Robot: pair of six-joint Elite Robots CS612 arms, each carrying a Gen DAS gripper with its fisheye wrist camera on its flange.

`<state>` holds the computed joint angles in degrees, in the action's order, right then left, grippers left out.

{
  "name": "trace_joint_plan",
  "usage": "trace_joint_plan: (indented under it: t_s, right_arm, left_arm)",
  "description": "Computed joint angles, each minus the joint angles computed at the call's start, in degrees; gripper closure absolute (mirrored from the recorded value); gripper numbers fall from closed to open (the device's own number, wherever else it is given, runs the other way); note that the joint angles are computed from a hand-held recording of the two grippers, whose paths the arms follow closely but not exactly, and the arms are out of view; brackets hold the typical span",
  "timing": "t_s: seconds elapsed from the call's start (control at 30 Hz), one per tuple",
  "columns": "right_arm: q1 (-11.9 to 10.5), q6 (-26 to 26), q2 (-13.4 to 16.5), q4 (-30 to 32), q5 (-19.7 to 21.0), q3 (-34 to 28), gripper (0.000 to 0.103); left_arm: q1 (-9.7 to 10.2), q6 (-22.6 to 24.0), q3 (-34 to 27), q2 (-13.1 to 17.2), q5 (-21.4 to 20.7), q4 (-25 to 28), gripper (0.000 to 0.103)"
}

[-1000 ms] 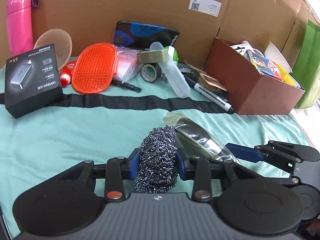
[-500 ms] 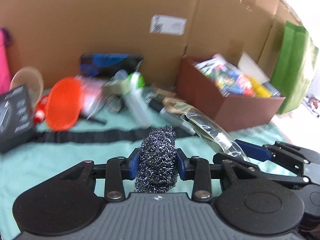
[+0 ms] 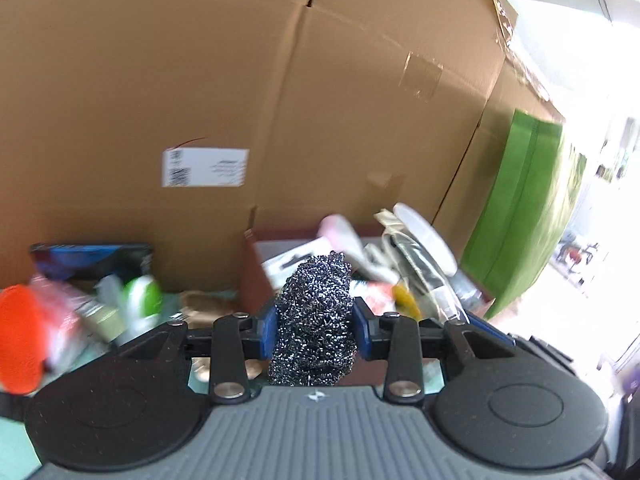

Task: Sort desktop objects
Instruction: 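Carry both items over the brown box and open both grippers to drop them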

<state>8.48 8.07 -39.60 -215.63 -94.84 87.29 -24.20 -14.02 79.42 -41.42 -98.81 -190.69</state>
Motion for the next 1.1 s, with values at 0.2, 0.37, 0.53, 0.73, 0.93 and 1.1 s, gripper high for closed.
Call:
trace_joint_plan:
  t_s: [0.2, 0.37, 0.53, 0.73, 0.93, 1.1]
  right_arm:
    - [-1.71, 0.74, 2.01, 0.64, -2.53, -3.85, 0.063]
    - [-3.22, -3.03, 3.51, 4.77, -0.28, -7.35, 0.063]
    - [-4.57, -7.6, 4.84, 7.37, 5.93, -10.08, 0.063]
    - [-5.4, -7.62, 6.1, 11.73, 6.88, -12.22, 0.063]
    - [-5.4, -8.69, 7.34, 13.05, 4.95, -13.28, 0.061]
    - [-5.37, -8.89, 7.85, 12.7, 4.68, -13.7, 0.061]
  left_arm:
    - [0.08, -2.77, -8.55, 4.0, -3.58, 4.25, 0.063]
    - [-0.17, -3.47, -14.99, 7.34, -4.03, 7.73, 0.063]
    - [-0.33, -4.61, -20.26, 10.35, -4.27, 10.32, 0.063]
    - [-0.21, -4.33, -24.74, 13.06, -5.05, 15.75, 0.062]
    - [-0.83, -0.81, -24.72, 13.8, -2.87, 13.89, 0.061]
    - [-1.18, 0.67, -23.68, 13.61, -1.61, 11.88, 0.06]
